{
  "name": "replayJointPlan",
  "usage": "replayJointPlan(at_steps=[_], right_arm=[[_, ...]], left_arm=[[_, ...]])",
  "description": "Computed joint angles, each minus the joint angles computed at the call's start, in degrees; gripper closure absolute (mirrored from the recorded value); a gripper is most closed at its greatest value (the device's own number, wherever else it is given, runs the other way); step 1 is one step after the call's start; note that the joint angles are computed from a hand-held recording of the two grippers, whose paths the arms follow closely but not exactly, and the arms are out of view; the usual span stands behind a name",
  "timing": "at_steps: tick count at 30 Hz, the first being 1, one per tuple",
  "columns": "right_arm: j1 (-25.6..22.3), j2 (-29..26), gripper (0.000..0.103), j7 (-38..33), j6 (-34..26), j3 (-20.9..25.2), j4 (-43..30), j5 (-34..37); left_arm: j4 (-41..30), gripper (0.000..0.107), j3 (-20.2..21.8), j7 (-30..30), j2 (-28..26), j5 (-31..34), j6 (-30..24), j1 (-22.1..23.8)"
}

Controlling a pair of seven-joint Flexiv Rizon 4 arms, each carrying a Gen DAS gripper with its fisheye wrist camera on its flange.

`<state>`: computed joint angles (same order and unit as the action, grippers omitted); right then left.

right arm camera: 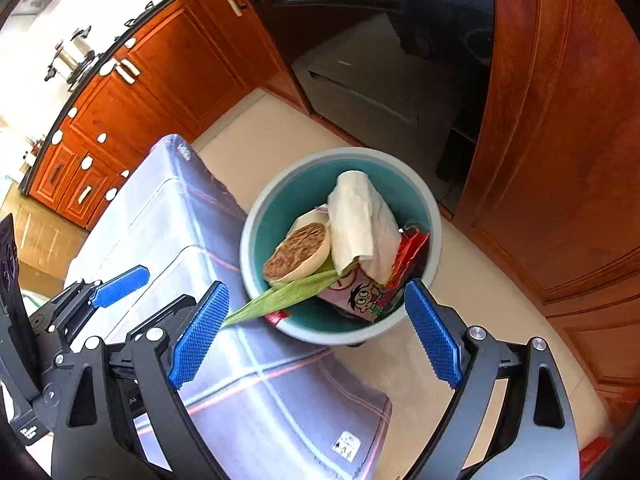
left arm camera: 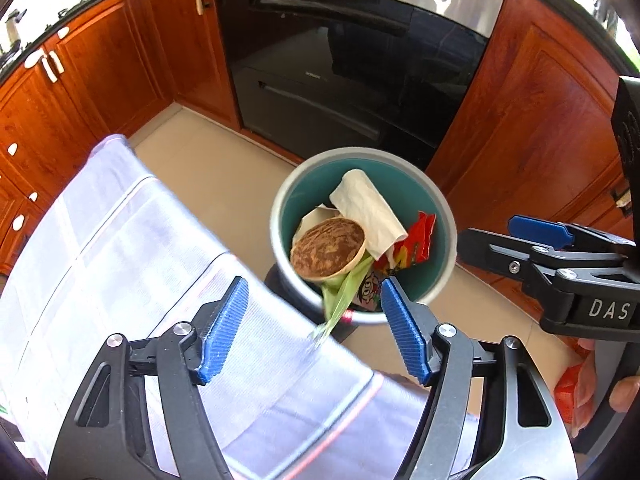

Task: Collect trash
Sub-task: 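Move both tools back toward the table edge, then grasp the orange peel with the left gripper and lift it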

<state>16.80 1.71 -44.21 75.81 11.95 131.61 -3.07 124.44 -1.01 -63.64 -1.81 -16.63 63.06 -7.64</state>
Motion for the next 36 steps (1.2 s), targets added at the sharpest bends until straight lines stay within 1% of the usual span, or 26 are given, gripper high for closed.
replayJointPlan(at_steps=[4,9,12,16,19,22,25,29,31,32,35,36], right_arm=[[1.11,3.39,0.017,1.02,-2.18,1.62,1.05,-1.23],[4.12,8.35,0.014,0.04,-4.99,3.89,2.67,-0.87],[7.81,11.00,0.014,-2.98,-6.84,4.79,3.33,2.28],[13.56,12.84,0.014,-8.02,-10.07,5.86,2.91,7.53],[17.83,12.69,0.014,-11.61,-12.51,6.77,1.68,11.47],[21.03,11.91,0.014,-14.28,-14.38,8.17,0.35,14.31],[22.95,10.92,0.014,-15.19,-15.52,9.84,-0.68,14.98],[24.12,9.61,0.014,-13.79,-15.63,11.68,-1.45,13.56],[24.48,9.08,0.014,-12.65,-15.69,12.15,-1.94,12.64],[24.65,8.79,0.014,-11.88,-15.67,12.45,-2.16,12.05],[25.28,8.10,0.014,-11.52,-15.38,12.69,-2.75,11.25],[25.54,7.87,0.014,-11.61,-15.34,12.76,-2.99,11.12]], left_arm=[[3.51,0.035,1.54,1.98,4.35,-1.45,-0.26,0.42],[9.55,0.033,4.73,4.77,11.79,-3.08,-1.48,1.32],[13.38,0.032,6.81,5.77,16.87,-2.32,-2.56,2.53],[18.72,0.030,10.17,7.08,24.54,-0.60,-5.35,5.17],[22.05,0.029,12.60,7.76,30.17,0.92,-7.45,7.96],[24.47,0.029,15.62,9.46,36.00,1.83,-11.38,10.69],[25.84,0.029,18.23,11.59,42.21,4.75,-17.60,14.48],[25.53,0.028,23.52,15.89,51.46,10.12,-32.59,20.21],[25.39,0.028,25.33,17.96,55.61,12.96,-40.10,22.65],[25.13,0.028,26.14,19.08,57.78,14.48,-44.10,23.69],[25.01,0.028,27.60,22.74,63.85,18.60,-53.56,25.85],[25.10,0.028,27.89,23.87,65.54,19.51,-55.88,26.28]])
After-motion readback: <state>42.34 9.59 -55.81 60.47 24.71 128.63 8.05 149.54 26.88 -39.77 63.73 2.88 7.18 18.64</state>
